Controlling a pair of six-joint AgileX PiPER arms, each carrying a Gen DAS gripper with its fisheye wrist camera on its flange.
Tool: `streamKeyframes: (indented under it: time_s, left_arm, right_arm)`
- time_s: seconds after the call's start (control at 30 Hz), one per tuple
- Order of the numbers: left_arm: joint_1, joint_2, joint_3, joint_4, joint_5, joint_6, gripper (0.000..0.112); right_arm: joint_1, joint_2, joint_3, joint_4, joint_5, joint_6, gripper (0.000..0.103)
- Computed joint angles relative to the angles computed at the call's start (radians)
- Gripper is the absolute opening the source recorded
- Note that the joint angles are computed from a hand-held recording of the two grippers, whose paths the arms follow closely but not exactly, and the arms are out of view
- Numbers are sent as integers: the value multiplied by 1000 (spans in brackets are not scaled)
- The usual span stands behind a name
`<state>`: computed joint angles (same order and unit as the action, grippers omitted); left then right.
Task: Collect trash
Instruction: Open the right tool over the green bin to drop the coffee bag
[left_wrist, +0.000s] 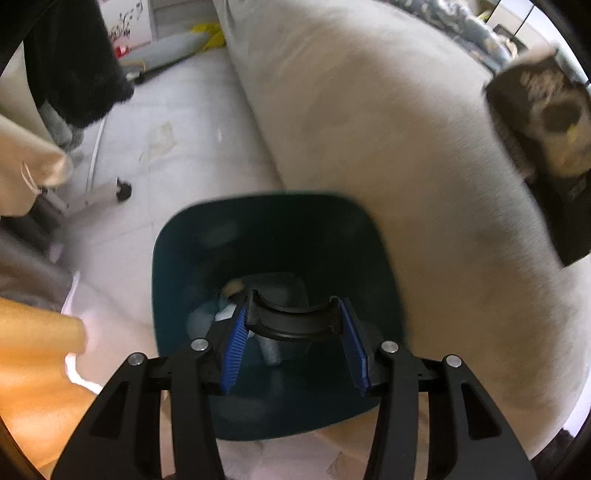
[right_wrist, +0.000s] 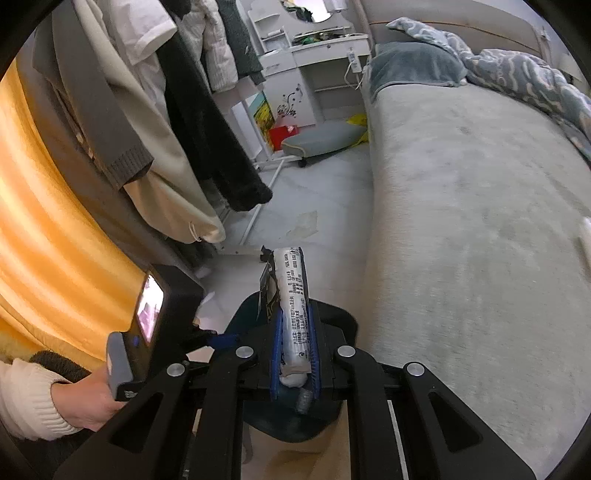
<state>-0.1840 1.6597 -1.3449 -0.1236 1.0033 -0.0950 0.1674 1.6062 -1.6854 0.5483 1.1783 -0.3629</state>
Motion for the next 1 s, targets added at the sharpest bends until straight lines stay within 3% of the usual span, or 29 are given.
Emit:
streamKeyframes:
  time_s: [0.27, 0.37, 0.57, 1.0]
  left_arm:
    - [82, 20, 30, -39, 55, 62, 52]
    - [110, 22, 34, -55, 65, 90, 64]
    - [164, -1, 40, -77, 71, 135, 75]
    - [261, -106, 48, -138, 24, 284, 76]
  right_arm:
    - [69, 65, -34, -43, -13, 52, 13]
    - [97, 96, -58, -62, -15, 82, 13]
    - [147, 152, -91, -104, -18, 127, 13]
    - [228, 260, -114, -194, -23, 199, 13]
